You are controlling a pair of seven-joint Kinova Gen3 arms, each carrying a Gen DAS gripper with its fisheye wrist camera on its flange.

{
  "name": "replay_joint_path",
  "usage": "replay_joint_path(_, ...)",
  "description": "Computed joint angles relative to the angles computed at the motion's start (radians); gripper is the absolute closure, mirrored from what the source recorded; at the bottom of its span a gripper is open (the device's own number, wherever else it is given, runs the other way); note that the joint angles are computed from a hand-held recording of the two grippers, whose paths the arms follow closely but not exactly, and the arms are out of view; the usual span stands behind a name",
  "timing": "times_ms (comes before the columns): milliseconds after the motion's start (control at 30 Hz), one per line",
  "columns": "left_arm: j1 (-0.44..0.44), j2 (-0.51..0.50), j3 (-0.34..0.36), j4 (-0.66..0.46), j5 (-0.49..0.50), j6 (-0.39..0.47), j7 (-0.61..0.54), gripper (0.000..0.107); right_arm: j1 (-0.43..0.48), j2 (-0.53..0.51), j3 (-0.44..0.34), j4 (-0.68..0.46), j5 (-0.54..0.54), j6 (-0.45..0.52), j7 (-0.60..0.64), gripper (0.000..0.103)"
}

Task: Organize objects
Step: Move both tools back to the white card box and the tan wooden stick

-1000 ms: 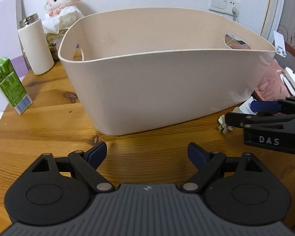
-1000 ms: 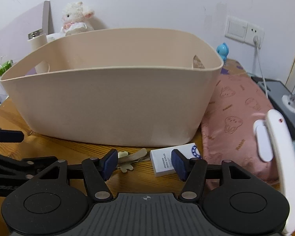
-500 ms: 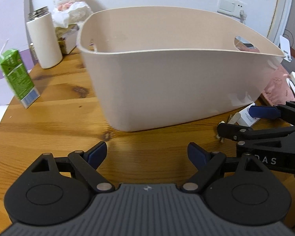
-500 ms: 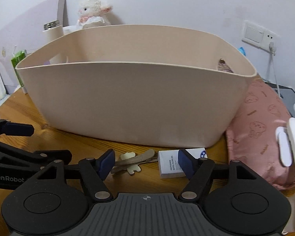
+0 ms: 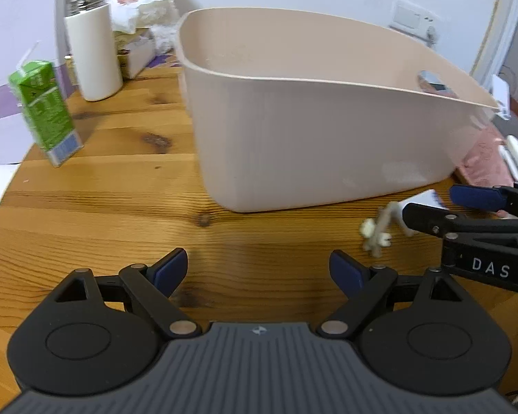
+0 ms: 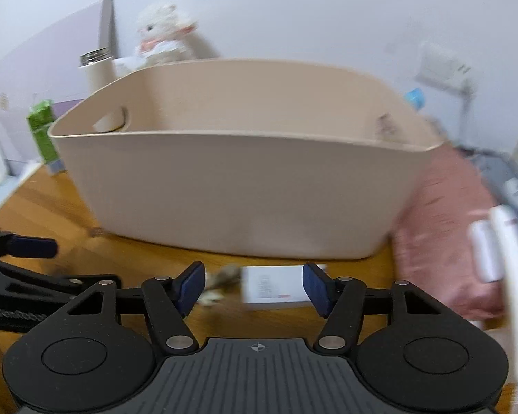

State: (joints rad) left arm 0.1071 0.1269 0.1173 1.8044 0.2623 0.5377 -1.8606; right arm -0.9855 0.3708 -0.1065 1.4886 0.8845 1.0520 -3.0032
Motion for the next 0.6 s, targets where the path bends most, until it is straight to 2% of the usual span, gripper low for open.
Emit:
replay_joint_path(200,-0.014,0.012,0.043,-0.007,0.117,0.009,-0.171,0.018,0.000,-0.014,-0.012,0.030,-0.038,0.087,0.011,0.034)
replay_joint_path(333,-0.018,0.042,0.069,-0.027,0.182,0.029,-0.276,0.018,0.031,-0.043,-0.029,0.080,-0.062,0.043,0.001,0.034)
replay_joint_path(400,-0.023,0.055,0.081,-0.031,0.225,0.031,-0.335,0.019,0.034,-0.038,-0.033,0.081,-0.064,0.057,0.013,0.034)
replay_joint_path(467,-0.004,0.068,0.077,-0.040,0.215,0.015,-0.334,0.019,0.037,-0.024,-0.033,0.067,-0.067,0.069,0.025,0.033)
replay_joint_path(600,0.036,0.101,0.060,-0.063,0.169,-0.006,-0.237,0.021,0.053,-0.051,-0.039,0.108,-0.071,0.009,0.025,0.028)
